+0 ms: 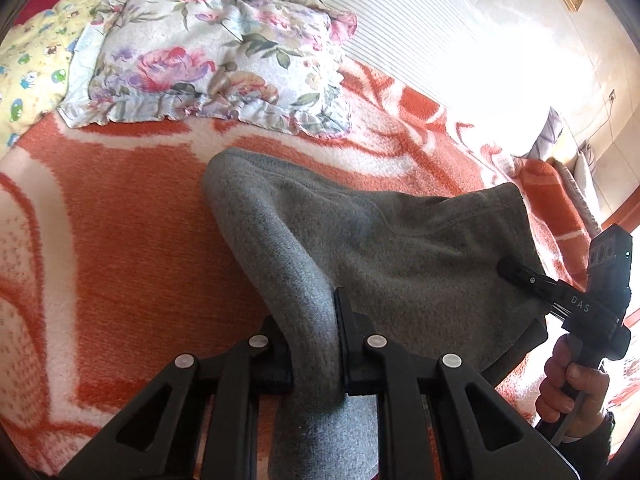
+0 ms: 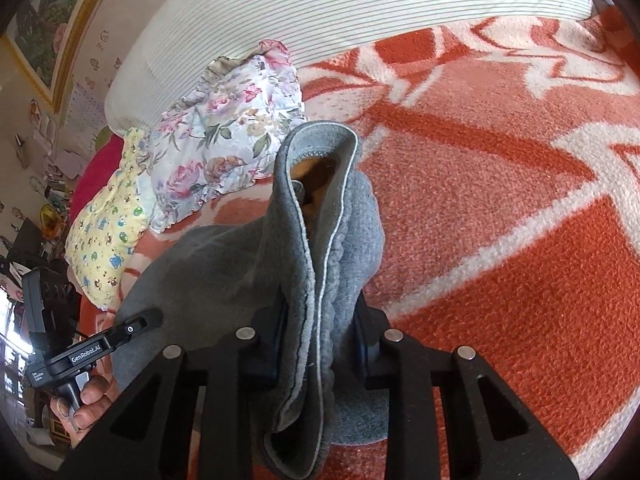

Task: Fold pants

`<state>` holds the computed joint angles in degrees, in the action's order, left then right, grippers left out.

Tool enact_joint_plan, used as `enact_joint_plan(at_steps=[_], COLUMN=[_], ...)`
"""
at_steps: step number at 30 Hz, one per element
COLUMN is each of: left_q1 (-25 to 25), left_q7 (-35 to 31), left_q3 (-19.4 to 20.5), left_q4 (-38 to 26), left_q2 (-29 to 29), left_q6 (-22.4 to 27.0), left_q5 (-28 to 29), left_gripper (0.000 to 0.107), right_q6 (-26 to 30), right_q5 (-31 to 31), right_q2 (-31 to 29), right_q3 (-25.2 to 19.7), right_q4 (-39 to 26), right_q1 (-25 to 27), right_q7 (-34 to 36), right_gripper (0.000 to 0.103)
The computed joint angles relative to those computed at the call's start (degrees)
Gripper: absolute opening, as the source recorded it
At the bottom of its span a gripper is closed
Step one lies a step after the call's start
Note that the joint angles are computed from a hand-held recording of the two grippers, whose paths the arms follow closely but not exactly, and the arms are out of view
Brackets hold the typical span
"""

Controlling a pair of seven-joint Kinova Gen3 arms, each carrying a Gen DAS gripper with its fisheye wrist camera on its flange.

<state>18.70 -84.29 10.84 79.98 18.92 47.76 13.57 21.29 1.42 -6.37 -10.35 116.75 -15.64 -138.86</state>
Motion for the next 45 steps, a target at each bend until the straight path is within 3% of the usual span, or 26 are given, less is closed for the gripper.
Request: enact_joint_plan(at_steps=[8,15,23,31,36,40,45], left_q1=[-1.78,-3.73,-5.65,-7.54,-7.43,-6.17,-5.25], left_q7=[0.17,0.33,1.46,2.15,2.2,1.5,2.96], left_q3=[-1.2,-2.15,-3.44,-4.02,-3.57,-3.38,-4.23], left_q4=[1.36,0.85,0.46,-1.32,-4.53,-6.15,-4.45], left_q2=[-3.38,-4.31,-4.79,-2.55,1.2,3.23,4.05], left_q6=[-1.41,-1.45,-2.28,-2.09,-0.87,-1.13,-1.58], left_q5=[-0.88,-1.54,-3.14,-3.61,-3.69,-4.74,-5.84], left_gripper=[0.015,0.015,0.015,0.015,0.015,0.015,0.015], right_q6=[-4.58,-6.17,-7.84,-5.82,-4.33,-4.78,-4.45], right_q5=[4.8,6.28,0.27,-3.64,-2.47,-4.25,-11.45], right_q2=[1.15,4.79,10.39,16.91,19.01,19.27,21.34], right_q3=[-2.73,-1.98,0.72,1.41,4.51,4.26,-0.06], right_q4=[-1.47,-5.38,-10.94,-18.19,-20.41,-19.43,-18.83], right_q1=[-0.65,-3.1,-6.15,-6.87,-8.69,-6.56,-0.83], right_q7=[-3.3,-3.73,3.21,9.47,9.26,9.94,15.99], right_gripper=[0.028,0.028,0.028,0.028,0.027,0.027,0.028])
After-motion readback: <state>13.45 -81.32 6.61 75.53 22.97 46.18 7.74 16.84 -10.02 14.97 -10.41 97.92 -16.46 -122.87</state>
